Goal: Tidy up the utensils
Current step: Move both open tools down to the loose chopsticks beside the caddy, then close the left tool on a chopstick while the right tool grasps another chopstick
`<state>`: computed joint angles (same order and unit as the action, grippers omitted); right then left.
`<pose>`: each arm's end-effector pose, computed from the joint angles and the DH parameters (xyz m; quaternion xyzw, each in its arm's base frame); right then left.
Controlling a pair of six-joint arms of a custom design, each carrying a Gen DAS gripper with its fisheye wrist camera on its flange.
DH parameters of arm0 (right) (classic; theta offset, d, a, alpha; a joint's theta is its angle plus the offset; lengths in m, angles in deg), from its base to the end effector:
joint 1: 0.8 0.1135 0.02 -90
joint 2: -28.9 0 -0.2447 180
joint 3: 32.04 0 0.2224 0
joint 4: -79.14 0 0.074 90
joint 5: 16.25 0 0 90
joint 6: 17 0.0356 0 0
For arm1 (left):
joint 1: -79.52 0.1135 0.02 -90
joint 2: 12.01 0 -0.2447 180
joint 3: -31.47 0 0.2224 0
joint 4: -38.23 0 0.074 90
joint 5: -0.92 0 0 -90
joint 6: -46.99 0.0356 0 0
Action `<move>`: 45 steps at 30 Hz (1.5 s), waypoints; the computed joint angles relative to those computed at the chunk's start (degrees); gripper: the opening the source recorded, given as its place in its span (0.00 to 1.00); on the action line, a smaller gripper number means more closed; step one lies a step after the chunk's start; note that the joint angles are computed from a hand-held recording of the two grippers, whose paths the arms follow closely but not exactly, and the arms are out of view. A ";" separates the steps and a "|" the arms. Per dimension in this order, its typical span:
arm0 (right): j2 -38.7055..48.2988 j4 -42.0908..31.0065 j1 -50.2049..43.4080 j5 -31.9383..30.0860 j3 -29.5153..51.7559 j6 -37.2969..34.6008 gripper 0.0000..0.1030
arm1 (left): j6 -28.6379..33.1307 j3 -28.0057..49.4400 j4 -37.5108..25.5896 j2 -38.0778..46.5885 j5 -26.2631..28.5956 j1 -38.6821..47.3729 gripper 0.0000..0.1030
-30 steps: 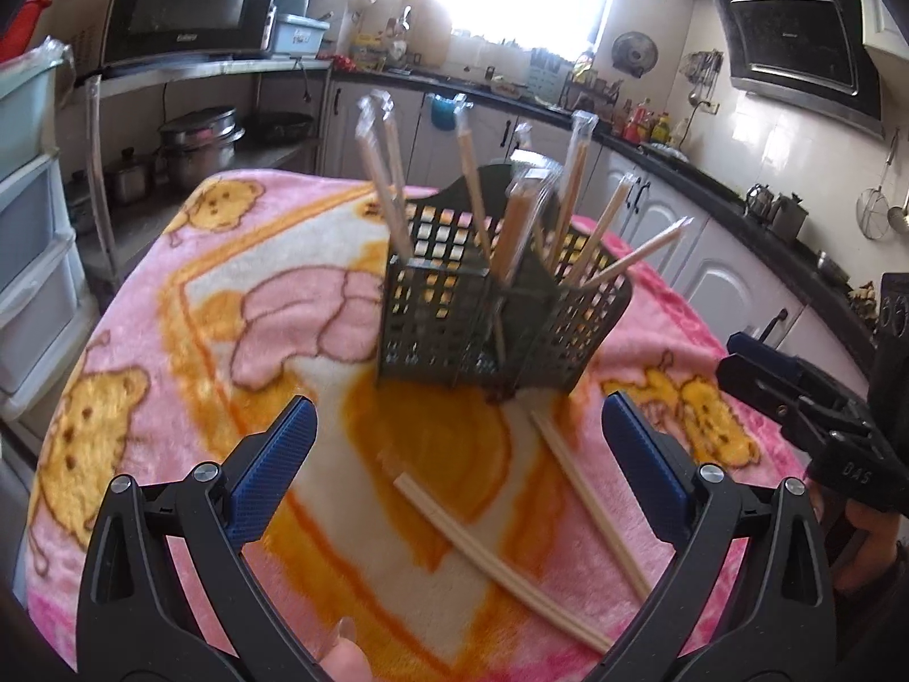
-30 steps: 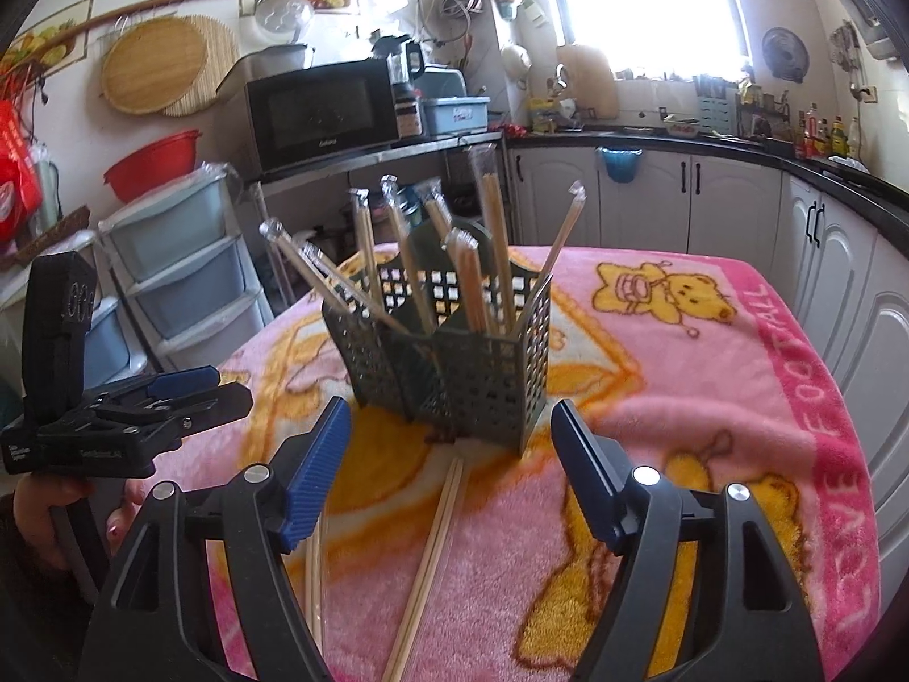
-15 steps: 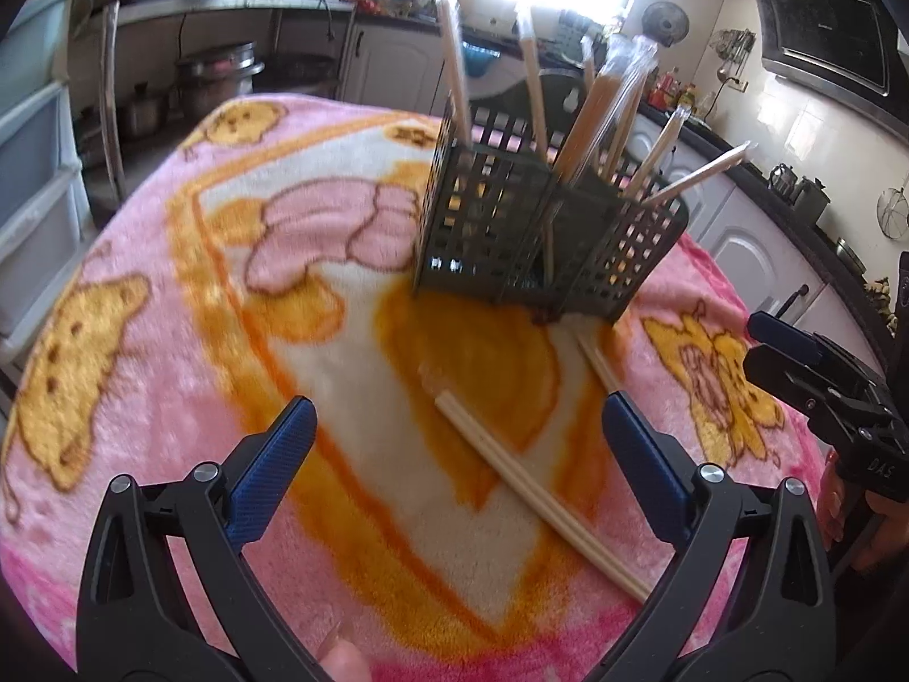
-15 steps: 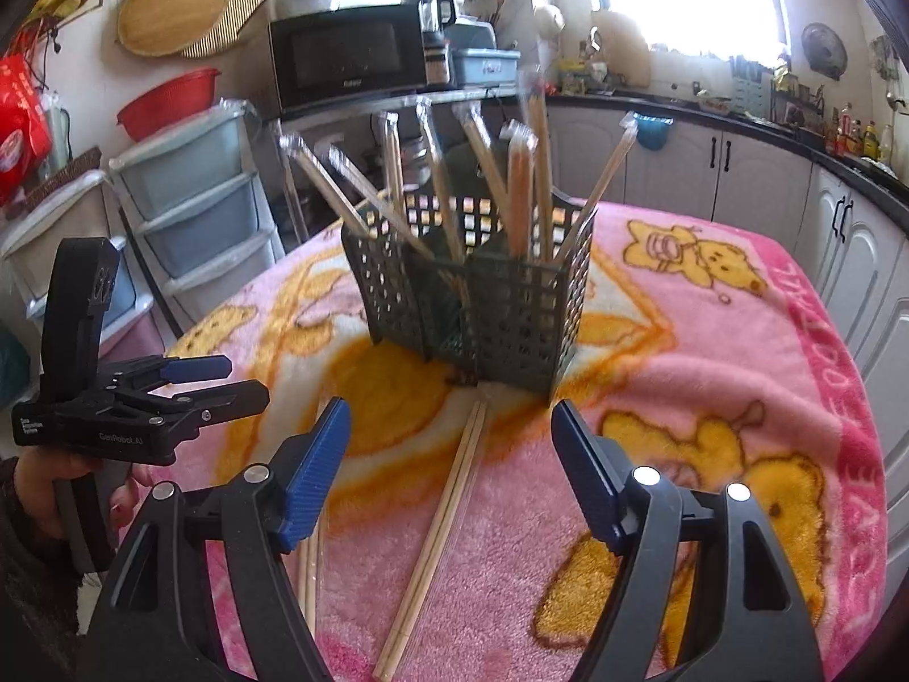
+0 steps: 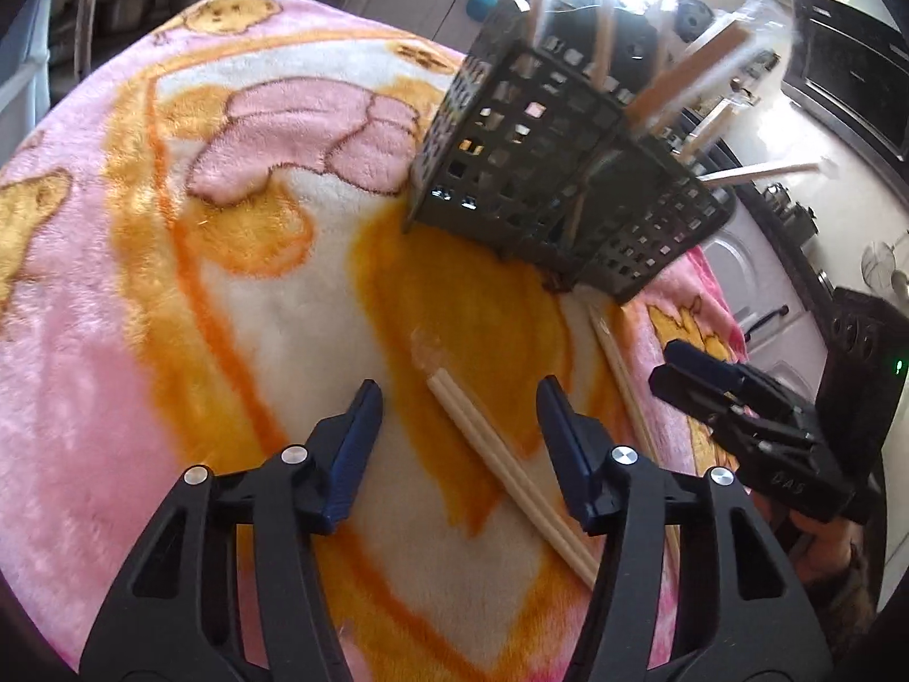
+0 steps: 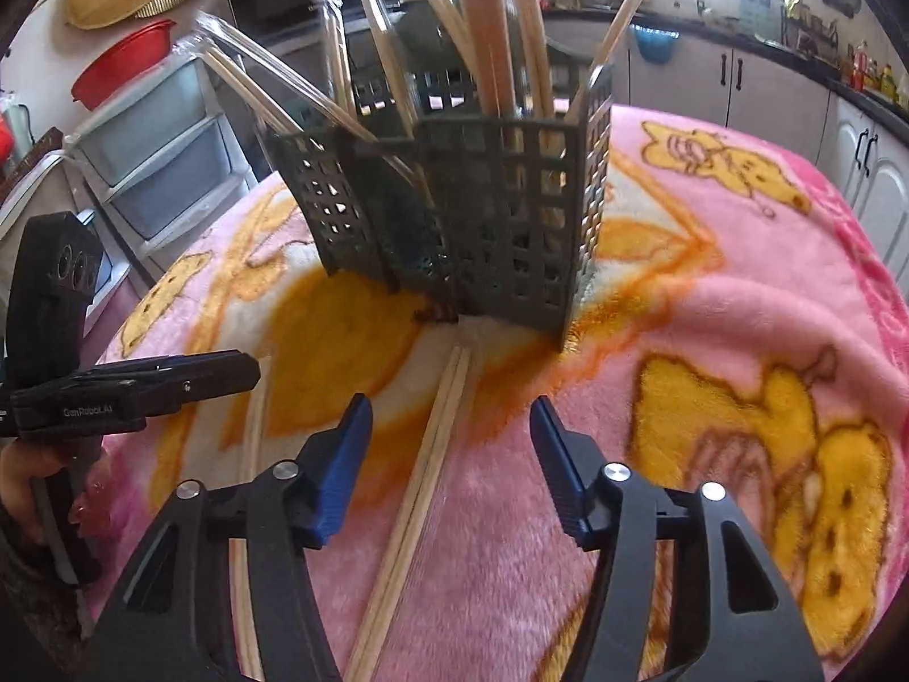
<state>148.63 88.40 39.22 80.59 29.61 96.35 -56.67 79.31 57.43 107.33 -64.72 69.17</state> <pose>0.2562 0.2096 0.0549 -0.1147 0.9276 0.1369 0.3281 0.2684 -0.0640 0.0317 0.0414 0.9266 -0.2610 0.2674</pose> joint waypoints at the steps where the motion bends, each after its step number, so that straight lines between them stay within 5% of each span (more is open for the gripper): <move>1: 1.28 -0.40 -0.38 -0.98 1.46 0.14 0.52 | -0.20 1.25 -0.84 0.65 0.02 -0.05 0.47; 6: 6.27 -5.33 -0.92 -1.88 8.94 1.53 0.50 | 0.13 5.28 -4.24 1.91 -2.01 -0.68 0.38; 14: 10.11 -12.70 0.64 3.22 16.92 3.23 0.48 | 0.99 7.66 -4.89 3.70 -5.74 -1.06 0.08; 25: 12.73 -17.38 2.08 7.65 22.16 2.46 0.28 | 3.13 5.29 -2.77 2.67 -7.56 -1.37 0.04; 30: 11.11 -15.40 1.53 6.20 19.42 2.07 0.13 | 3.60 3.65 -1.42 1.69 -6.38 -0.48 0.03; 45: -7.66 -3.81 2.78 2.18 -0.05 0.11 0.08 | 3.65 -5.95 -0.01 -17.07 -3.75 -2.28 0.03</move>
